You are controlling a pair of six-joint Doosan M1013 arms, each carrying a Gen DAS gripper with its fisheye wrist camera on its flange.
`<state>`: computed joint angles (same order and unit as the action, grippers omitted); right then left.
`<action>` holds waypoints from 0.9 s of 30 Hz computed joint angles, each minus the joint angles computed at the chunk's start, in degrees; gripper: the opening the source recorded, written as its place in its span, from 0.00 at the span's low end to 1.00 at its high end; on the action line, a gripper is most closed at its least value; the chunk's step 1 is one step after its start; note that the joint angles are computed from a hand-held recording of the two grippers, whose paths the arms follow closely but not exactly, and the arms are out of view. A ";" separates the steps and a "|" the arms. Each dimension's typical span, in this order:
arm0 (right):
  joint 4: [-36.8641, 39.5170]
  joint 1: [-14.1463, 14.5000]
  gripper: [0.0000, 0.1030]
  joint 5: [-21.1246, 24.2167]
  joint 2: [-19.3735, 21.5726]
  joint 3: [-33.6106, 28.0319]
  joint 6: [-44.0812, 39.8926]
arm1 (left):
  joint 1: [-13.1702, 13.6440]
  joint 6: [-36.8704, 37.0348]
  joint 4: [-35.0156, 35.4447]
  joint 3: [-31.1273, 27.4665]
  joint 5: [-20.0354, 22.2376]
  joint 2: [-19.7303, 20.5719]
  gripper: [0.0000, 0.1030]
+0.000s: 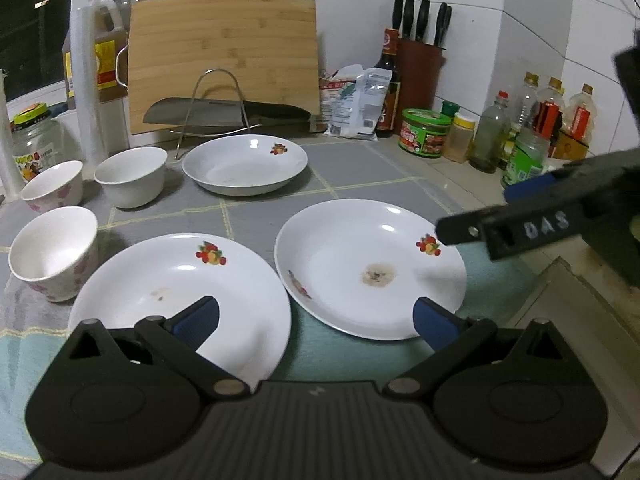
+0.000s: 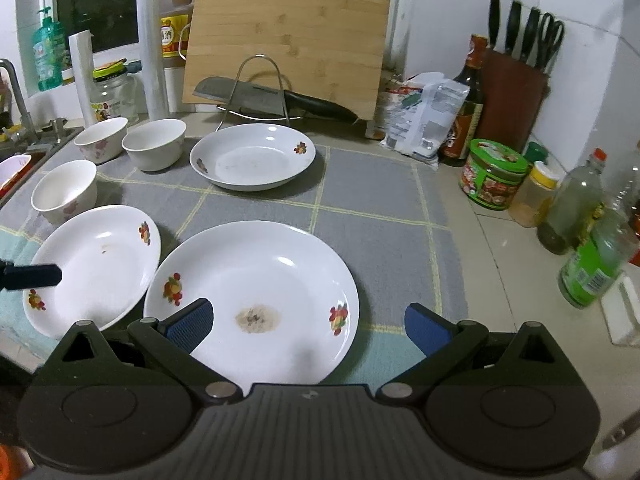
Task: Organize plates and bowls
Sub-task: 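Move the right gripper to the rim of the large stained white plate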
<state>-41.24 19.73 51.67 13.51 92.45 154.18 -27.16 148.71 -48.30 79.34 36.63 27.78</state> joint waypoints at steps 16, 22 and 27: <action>19.45 -9.68 1.00 -13.29 0.37 2.39 -27.22 | -5.87 -23.62 17.64 2.97 -7.24 -0.56 0.99; 28.60 -11.97 1.00 -14.40 1.34 2.50 -39.63 | -7.90 -32.07 24.65 3.02 -8.36 0.30 0.99; 37.27 -13.65 1.00 -15.07 1.98 2.33 -50.91 | -9.71 -40.64 34.60 3.03 -10.83 1.10 0.99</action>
<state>-3.97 6.08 36.60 15.49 94.77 103.28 -36.87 108.07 -13.70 82.37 25.80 28.88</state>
